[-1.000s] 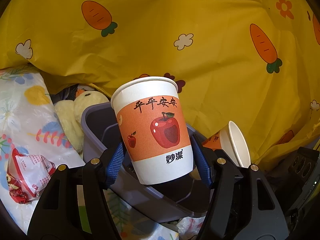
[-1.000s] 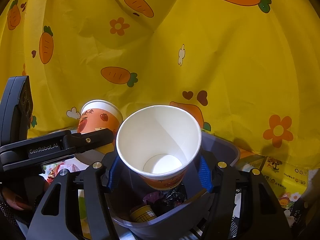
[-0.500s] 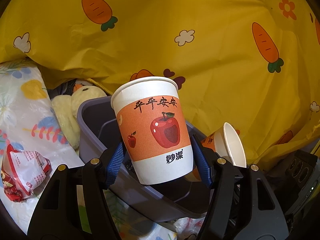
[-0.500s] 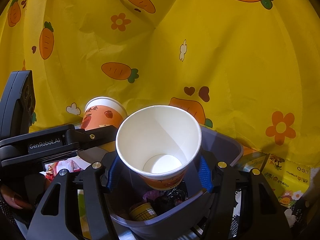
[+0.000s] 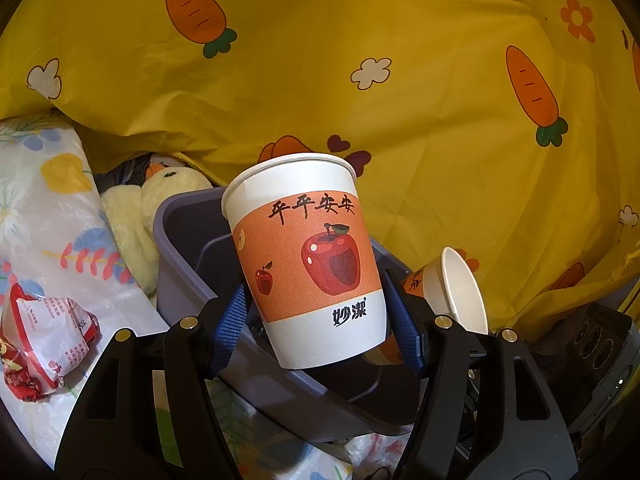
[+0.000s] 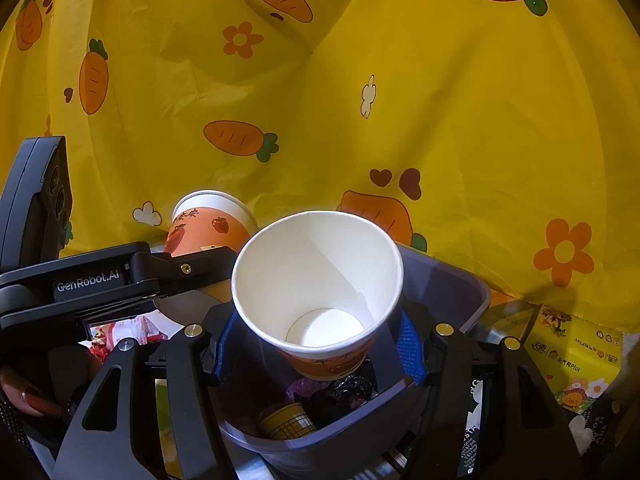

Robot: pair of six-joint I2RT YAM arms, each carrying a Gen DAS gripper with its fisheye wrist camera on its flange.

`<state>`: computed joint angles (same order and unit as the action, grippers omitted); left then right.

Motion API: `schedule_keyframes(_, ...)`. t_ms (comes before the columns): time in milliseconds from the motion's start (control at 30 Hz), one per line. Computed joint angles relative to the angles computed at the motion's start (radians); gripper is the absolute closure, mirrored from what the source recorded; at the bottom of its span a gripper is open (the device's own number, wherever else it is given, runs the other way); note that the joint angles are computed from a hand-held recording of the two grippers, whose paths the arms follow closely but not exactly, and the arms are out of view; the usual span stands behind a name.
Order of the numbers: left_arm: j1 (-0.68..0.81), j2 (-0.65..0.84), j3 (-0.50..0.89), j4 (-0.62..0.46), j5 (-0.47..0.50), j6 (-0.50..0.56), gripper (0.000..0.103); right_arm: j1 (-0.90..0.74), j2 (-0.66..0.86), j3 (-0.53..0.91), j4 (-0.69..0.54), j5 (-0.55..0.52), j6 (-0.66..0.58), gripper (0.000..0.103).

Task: Collect trash
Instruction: 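Open both tools over the grey bin to drop the cups, then move both tools back to the bed toward the green mesh and snack wrapper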

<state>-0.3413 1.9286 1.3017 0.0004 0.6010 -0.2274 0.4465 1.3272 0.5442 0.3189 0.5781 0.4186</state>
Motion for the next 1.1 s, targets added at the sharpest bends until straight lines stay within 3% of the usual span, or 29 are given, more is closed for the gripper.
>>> schedule_keyframes(267,0.003,0.022,0.022,-0.012,0.03,-0.01,0.038,0.01,0.016,0.006,0.002,0.014,0.005,0.038)
schedule_keyframes(333,0.005,0.018,0.016,-0.005,0.034,-0.006,0.027,0.011,0.023,0.003,0.017,0.017,-0.004,0.026)
schedule_keyframes(433,0.02,-0.016,-0.03,0.048,0.022,-0.029,0.018,0.015,0.025,-0.007,0.034,0.033,-0.017,0.017)
schedule_keyframes(733,0.12,-0.143,-0.179,0.112,-0.067,-0.062,0.008,0.053,-0.04,-0.056,0.061,0.115,-0.006,0.015)
schedule_keyframes(1100,0.29,-0.3,-0.346,0.051,-0.148,0.039,0.008,0.24,0.002,0.034,0.018,0.207,-0.019,0.014)
